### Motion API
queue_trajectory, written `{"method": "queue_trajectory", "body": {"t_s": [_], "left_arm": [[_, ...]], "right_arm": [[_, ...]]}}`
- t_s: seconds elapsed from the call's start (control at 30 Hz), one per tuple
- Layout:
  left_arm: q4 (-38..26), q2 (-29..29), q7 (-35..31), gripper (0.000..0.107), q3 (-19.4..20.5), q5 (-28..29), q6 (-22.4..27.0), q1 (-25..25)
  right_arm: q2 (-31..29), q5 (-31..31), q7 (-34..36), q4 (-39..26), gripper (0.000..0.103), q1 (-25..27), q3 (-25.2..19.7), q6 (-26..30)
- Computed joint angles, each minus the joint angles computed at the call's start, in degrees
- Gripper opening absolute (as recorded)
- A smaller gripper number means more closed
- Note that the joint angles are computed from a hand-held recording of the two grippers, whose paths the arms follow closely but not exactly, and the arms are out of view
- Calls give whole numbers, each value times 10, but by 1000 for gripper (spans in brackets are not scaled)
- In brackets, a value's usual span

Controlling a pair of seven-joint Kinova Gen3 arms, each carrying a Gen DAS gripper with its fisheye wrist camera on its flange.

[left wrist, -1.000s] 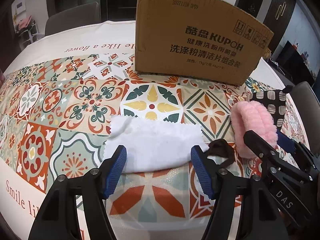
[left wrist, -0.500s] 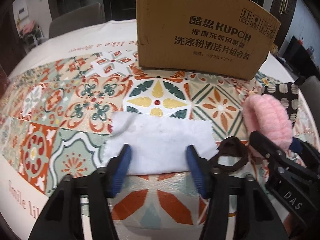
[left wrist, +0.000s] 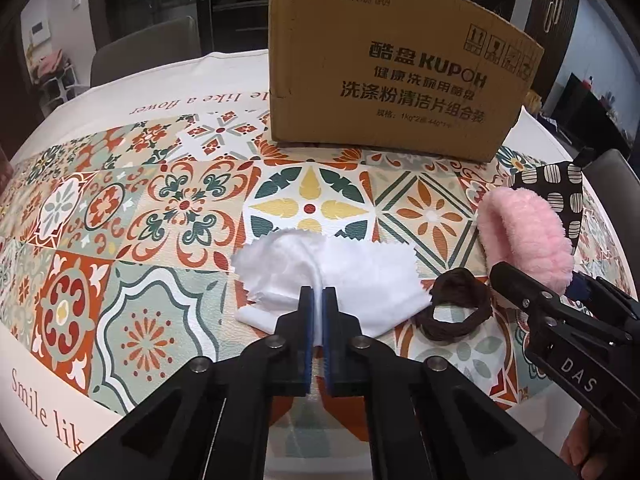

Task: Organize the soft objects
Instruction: 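Grasp the white cloth with the left tool while the right tool grasps the pink hair band, then lift the white cloth and pink hair band with both tools over the box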

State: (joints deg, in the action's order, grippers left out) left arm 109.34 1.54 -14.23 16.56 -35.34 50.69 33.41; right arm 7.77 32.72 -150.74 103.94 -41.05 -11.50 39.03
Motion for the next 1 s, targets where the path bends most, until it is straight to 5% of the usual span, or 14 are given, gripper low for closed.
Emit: {"method": "queue_trajectory", "body": {"t_s": [0.53,1.0], "left_arm": [[5,-36,33,5,28,-35,-6,-7],[-4,-75,49,5,62,-61,4,-26]], "right_arm": [[-31,35,-43,26,32,6,-10,-27],[-59,70,-70,19,31,13,-40,-9]]}}
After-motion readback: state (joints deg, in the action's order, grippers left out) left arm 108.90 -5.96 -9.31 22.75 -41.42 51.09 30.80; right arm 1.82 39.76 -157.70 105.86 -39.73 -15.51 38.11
